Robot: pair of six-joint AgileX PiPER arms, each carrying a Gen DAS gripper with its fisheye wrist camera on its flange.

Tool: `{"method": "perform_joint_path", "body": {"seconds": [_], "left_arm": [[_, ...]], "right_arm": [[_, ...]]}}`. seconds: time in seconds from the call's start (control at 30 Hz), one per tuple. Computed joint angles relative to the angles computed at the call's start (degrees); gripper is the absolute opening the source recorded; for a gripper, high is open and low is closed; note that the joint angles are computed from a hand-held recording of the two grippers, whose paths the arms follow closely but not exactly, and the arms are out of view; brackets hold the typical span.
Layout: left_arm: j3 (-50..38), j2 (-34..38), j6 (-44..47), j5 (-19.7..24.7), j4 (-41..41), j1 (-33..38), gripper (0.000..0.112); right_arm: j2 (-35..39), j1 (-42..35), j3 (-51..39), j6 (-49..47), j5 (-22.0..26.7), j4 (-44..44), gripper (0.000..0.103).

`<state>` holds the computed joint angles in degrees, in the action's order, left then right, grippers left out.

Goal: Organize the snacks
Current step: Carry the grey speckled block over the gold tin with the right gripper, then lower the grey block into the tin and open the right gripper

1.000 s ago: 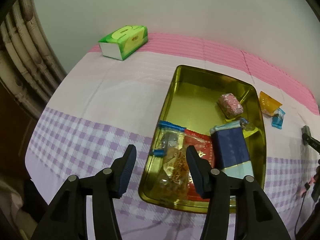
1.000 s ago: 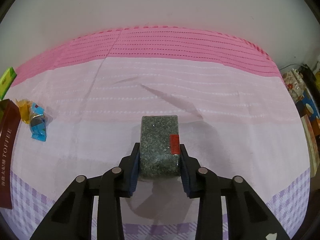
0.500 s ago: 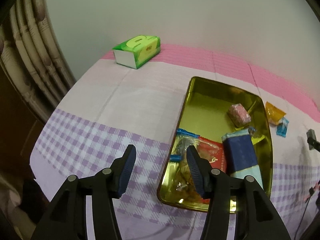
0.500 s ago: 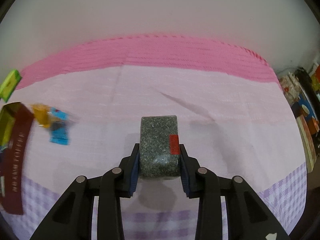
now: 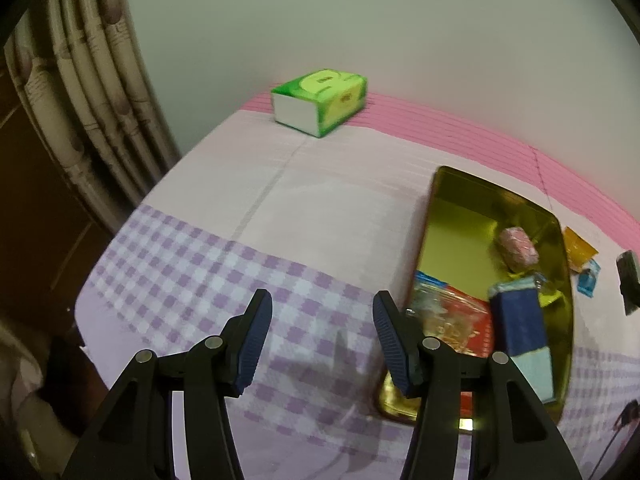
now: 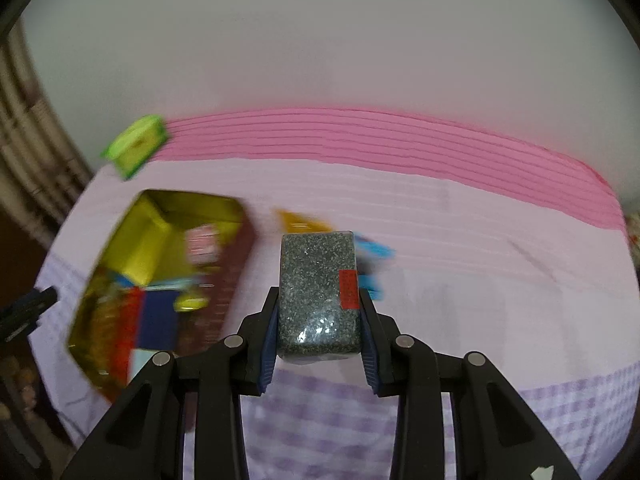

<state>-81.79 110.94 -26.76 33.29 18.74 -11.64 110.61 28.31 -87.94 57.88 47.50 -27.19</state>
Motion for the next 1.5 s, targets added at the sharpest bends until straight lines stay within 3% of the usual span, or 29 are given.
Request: {"method": "perform_joint_path", "body": {"seconds": [0.3, 0.87, 1.5], "left_arm": [[-0.81, 1.15, -0.36, 1.13, 1.21, 0.88, 0.054], [-1.05, 2.05, -4.32, 2.25, 5.93, 2.54, 0.054], [-2.01, 2.61, -1.33, 1.93, 0.91, 4.02, 0.054]], "right_arm": [[12.24, 5.49, -18.16, -6.98, 4.25, 7.00, 0.032], [27.64, 7.81, -39.99, -13.68, 12.78, 13.76, 0.032], [32.22, 8.33, -47.10, -15.28, 16.26, 13.98, 0.033]]}}
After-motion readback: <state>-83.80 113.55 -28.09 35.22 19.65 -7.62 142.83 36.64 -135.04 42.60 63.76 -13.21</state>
